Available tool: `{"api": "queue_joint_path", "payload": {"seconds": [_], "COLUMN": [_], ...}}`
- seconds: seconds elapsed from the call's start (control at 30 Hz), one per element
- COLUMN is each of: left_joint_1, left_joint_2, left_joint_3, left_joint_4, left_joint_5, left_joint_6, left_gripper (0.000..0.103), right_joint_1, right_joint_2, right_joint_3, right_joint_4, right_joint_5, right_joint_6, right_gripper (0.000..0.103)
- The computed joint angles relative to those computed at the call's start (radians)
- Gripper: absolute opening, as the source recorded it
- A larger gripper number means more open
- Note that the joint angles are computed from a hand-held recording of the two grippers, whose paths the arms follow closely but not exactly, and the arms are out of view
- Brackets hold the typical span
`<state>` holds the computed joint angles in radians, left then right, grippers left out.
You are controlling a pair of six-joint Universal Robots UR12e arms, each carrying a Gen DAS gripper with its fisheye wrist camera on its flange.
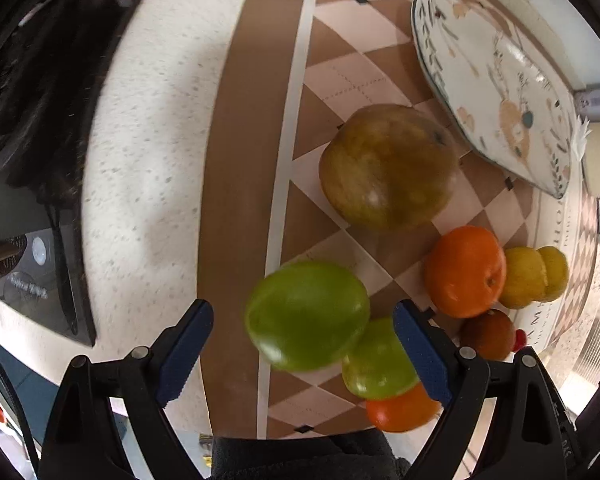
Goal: Organize fruits
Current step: 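Grasp the large green apple with the left tool while the right tool grasps the dark orange, then carry both fruits onto the floral plate and open both tools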
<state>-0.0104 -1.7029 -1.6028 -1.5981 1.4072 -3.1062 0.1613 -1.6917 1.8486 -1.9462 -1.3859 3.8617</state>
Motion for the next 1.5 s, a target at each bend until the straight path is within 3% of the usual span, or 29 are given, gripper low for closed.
{"api": "queue_joint_path", "payload": {"seconds": [0.07,0.1,0.13,0.33,0.63,0.8,0.93,1.07,1.23,1.5], "left_joint_1": [-0.001,-0.002,-0.004,-0.031,-0.065,-0.042,-0.051,-0.082,-0.129,-0.158], "left_joint_2": [-0.003,-0.004,-0.002,0.036,0.072,0.112,0.108,0.026,-0.136,-0.297], "left_joint_3": [-0.001,-0.001,-0.004,-0.041,-0.059,-0.001,0.081,0.202,0.352,0.454], "left_joint_4": [-0.006,-0.013,-0.017,0.061,0.111,0.076,0.094,0.116,0.071,-0.019], "left_joint_5": [-0.011,-0.010,-0.009,0.036,0.066,-0.033,-0.098,-0.127,-0.089,-0.066], "left_joint_6": [0.010,0.016,0.023,0.058,0.048,0.019,-0.016,-0.063,-0.127,-0.208], "left_gripper": [0.081,0.067,0.061,0.060,0.060,0.060,0.060,0.060,0.060,0.060], "right_joint_1": [-0.003,-0.004,-0.006,-0.002,0.020,-0.007,-0.039,-0.085,-0.132,-0.145], "right_joint_2": [0.011,0.016,0.021,0.063,0.063,0.022,0.015,0.080,0.219,0.358], "right_joint_3": [0.001,0.002,0.003,-0.013,-0.041,-0.056,-0.096,-0.169,-0.272,-0.370], "right_joint_4": [-0.001,-0.002,-0.003,0.028,0.071,0.053,-0.005,-0.045,-0.029,0.030], "right_joint_5": [0.021,0.033,0.045,0.091,0.029,0.069,0.092,0.088,0.097,0.102], "right_joint_6": [0.014,0.021,0.028,0.030,-0.057,-0.118,-0.178,-0.277,-0.411,-0.589], "right_gripper": [0.089,0.086,0.085,0.060,0.058,0.058,0.058,0.058,0.058,0.058]}}
